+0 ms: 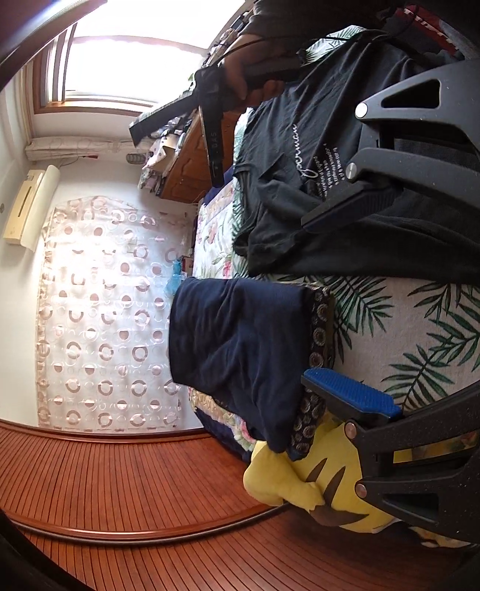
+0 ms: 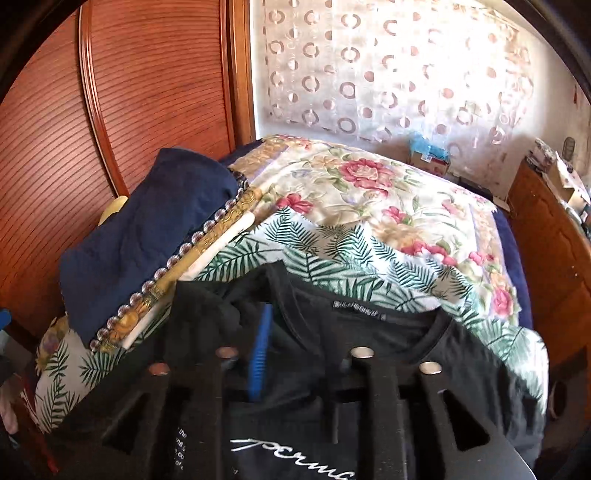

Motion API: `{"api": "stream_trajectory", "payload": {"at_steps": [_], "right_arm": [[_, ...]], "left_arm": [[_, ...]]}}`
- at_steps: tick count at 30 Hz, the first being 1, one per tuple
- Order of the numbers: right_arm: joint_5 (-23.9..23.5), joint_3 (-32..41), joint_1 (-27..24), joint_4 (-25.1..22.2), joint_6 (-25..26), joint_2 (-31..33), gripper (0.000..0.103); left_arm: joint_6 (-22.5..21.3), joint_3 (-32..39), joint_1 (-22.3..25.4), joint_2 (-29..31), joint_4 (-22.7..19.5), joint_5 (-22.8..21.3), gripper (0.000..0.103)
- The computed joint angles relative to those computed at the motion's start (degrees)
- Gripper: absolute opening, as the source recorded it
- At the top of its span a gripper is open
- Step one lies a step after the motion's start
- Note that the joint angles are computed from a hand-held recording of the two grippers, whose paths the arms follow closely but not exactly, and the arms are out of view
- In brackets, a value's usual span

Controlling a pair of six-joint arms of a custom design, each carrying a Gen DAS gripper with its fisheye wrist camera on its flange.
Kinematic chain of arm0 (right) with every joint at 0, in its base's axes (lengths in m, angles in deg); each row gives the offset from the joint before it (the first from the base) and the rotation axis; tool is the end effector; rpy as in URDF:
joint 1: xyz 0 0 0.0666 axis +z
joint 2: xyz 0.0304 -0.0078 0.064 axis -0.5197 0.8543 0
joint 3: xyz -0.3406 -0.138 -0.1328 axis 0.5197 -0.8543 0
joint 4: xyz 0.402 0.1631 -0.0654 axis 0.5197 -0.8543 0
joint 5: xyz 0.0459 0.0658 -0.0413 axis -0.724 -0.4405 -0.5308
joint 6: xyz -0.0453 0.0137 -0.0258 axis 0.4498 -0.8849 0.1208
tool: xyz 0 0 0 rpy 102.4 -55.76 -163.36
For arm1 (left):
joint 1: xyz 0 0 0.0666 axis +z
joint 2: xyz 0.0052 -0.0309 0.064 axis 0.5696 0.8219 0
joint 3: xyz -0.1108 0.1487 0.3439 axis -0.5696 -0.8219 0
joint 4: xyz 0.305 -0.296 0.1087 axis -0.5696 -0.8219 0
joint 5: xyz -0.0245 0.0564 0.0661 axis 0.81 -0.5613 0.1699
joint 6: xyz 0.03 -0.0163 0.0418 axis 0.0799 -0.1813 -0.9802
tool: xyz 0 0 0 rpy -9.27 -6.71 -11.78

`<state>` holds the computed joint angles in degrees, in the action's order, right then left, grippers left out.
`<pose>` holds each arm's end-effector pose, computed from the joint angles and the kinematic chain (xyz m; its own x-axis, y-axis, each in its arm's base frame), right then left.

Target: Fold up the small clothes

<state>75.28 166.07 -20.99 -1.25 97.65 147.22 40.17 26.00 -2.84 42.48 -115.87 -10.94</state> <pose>0.7516 0.1404 0.4442 -0.5881 -0.2641 -0.7644 -0.3591 0.9322 -0.0458 0.5199 -0.3874 0.4298 -0.5230 0.0440 -0.8512 0.2453 0.9642 -0.1009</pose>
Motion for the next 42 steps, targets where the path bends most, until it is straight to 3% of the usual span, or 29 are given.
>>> {"api": "stream_trajectory", "payload": {"at_steps": [5, 9, 13, 16, 23, 26, 28, 42], "right_arm": [[-3.6, -14.2, -0.9, 7.2, 3.0, -7.4, 0.032], [-6.6, -21.7, -0.7, 8.0, 6.4, -10.8, 0.032], [-8.5, -22.0, -0.4, 5.7, 8.5, -9.2, 0.032], [-7.0, -19.1, 0.0, 3.2, 8.1, -6.3, 0.032], [-6.2, -14.2, 0.5, 4.2, 7.2, -2.3, 0.031], [-5.8, -15.2, 0.8, 5.1, 8.6, -2.9, 0.016], [-5.9, -16.9, 1.6, 6.4, 7.9, -3.9, 0.006], [-14.0, -35.4, -2.0, 12.0, 8.2, -19.6, 0.005]], "left_arm": [[0.3, 0.5, -0.5, 0.9, -1.0, 0.7, 0.077], [0.7, 1.1, -0.9, 1.6, -1.7, 0.9, 0.077], [1.0, 1.4, -1.1, 1.9, -2.2, 1.5, 0.077], [0.7, 1.5, -1.4, 1.9, -2.3, 1.5, 0.077], [1.2, 1.1, -1.2, 1.7, -2.1, 1.6, 0.077], [1.2, 1.0, -1.3, 1.7, -2.2, 1.6, 0.077], [1.2, 0.9, -1.3, 1.7, -2.1, 1.5, 0.077], [1.5, 1.1, -1.6, 2.0, -2.1, 1.9, 0.077]]}}
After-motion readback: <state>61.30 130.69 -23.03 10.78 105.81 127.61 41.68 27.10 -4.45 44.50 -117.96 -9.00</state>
